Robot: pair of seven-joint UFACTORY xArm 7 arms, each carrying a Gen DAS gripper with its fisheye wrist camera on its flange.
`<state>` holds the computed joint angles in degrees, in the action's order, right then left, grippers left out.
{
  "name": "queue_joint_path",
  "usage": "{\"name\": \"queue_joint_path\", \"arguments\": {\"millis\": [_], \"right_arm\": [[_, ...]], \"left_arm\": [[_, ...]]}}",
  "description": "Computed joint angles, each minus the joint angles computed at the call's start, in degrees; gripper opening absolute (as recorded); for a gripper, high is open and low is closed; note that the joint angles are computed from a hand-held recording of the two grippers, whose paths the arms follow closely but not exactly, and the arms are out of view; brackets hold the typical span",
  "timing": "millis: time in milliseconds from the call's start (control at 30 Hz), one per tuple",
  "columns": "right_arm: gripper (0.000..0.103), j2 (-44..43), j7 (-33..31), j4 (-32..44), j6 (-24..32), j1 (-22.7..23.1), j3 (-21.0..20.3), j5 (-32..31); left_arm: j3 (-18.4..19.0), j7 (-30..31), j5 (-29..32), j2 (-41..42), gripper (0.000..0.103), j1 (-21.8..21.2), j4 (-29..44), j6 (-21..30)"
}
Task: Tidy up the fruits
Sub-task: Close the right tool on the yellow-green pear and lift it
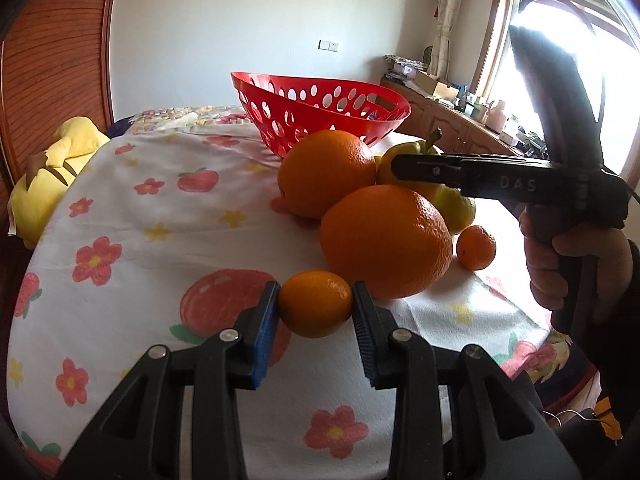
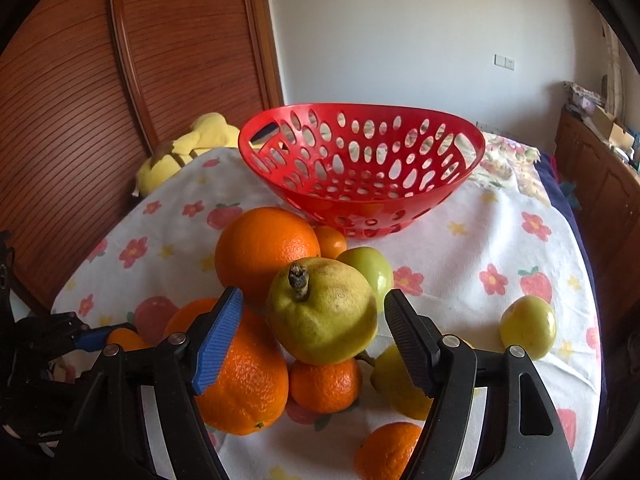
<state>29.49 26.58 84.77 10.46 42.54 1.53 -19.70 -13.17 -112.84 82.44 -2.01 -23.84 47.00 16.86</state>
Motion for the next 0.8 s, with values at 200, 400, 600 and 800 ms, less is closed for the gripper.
{"name": "queue_joint_path", "arguments": {"millis": [200,400,600,800], "right_arm": [[0.072,1.14,-1.58,1.83,2.17,-0.19,0.63,0.2],[0.071,1.87,-5.03,2.61,3.38,-2.99,3.8,3.24],[0.067,2.9,-8.88,3.98,4.87,-5.27,6.53,7.82],[0.062,2.55,-8.27,3.69,4.88,-3.22,4.08,6.94]], "left_arm": [[-0.13,-0.07,0.03,-0.3,0.034,-0.04,-0.12,0.14],[-0.22,0.45,-0.36,-0.17,0.033,-0.13,-0.11,0.31],[-0.28,0.51,-0.35,-0.2,0.034,-0.28,-0.12,0.56],[-0.34,0.29,-0.08,-0.38,0.033,-0.3,-0.13,0.7]]}}
